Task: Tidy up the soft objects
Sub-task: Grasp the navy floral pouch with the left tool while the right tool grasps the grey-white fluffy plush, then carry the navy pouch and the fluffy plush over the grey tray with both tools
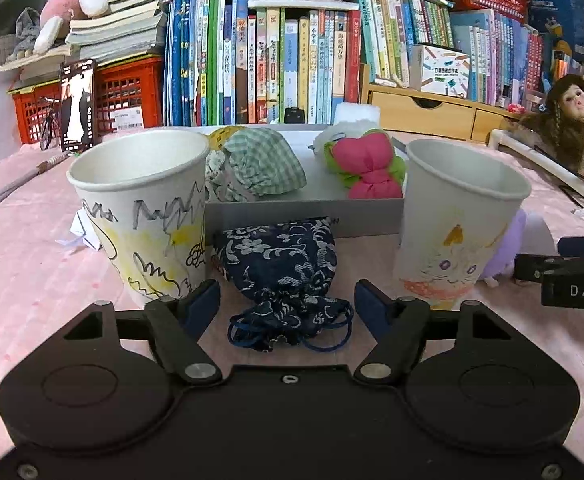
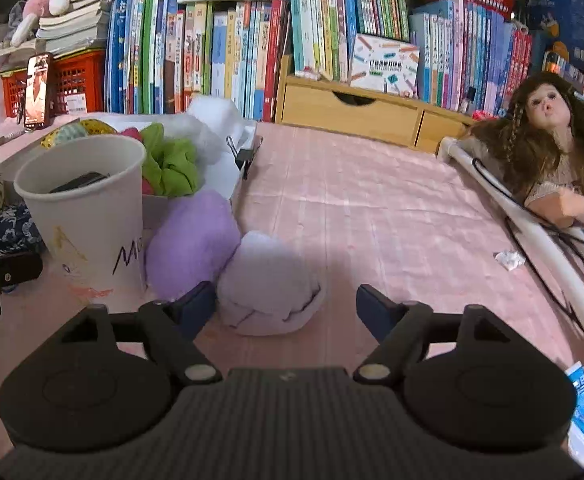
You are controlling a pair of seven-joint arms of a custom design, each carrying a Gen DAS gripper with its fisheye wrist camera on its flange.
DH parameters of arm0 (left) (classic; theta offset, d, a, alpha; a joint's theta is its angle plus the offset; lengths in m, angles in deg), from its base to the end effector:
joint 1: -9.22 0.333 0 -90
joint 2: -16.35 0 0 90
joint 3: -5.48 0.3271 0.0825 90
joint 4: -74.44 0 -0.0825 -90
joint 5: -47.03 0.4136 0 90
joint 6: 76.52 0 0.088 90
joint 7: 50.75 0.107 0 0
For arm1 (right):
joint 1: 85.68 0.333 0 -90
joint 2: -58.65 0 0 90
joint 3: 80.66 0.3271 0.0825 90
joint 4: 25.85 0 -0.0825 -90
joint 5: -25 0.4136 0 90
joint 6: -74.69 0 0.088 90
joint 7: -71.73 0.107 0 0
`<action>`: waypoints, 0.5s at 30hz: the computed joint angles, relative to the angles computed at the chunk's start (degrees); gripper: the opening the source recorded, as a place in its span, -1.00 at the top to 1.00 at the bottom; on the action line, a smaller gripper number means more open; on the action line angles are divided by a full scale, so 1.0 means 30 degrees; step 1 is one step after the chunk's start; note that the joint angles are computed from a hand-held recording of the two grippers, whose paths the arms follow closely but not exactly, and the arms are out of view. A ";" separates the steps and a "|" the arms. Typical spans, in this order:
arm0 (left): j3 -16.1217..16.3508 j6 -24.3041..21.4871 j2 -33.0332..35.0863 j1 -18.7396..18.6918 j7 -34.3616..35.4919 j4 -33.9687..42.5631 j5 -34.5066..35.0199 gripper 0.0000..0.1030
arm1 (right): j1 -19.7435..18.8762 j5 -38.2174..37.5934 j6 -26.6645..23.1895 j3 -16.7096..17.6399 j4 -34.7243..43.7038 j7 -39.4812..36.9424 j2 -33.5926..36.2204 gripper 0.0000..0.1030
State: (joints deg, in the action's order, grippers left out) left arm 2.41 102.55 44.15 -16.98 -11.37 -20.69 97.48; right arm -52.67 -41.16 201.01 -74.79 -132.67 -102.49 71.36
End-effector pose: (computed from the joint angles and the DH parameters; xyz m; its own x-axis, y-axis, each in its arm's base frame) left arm 0.6151 -0.4134 0.4175 -0.4728 -0.8809 0.0206 -0.4945 0.2459 -0.8337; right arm 0.5379 0.3889 0.4237 -0.3579 -0.9289 0.0955 -0.5819 0.1419 -0.8008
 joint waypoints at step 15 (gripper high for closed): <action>-0.4404 0.0373 -0.1764 0.3795 0.5329 -0.3181 -0.3942 0.12 | 0.0271 -0.0008 0.0455 0.0300 -0.0822 0.1609 -0.0728 -0.07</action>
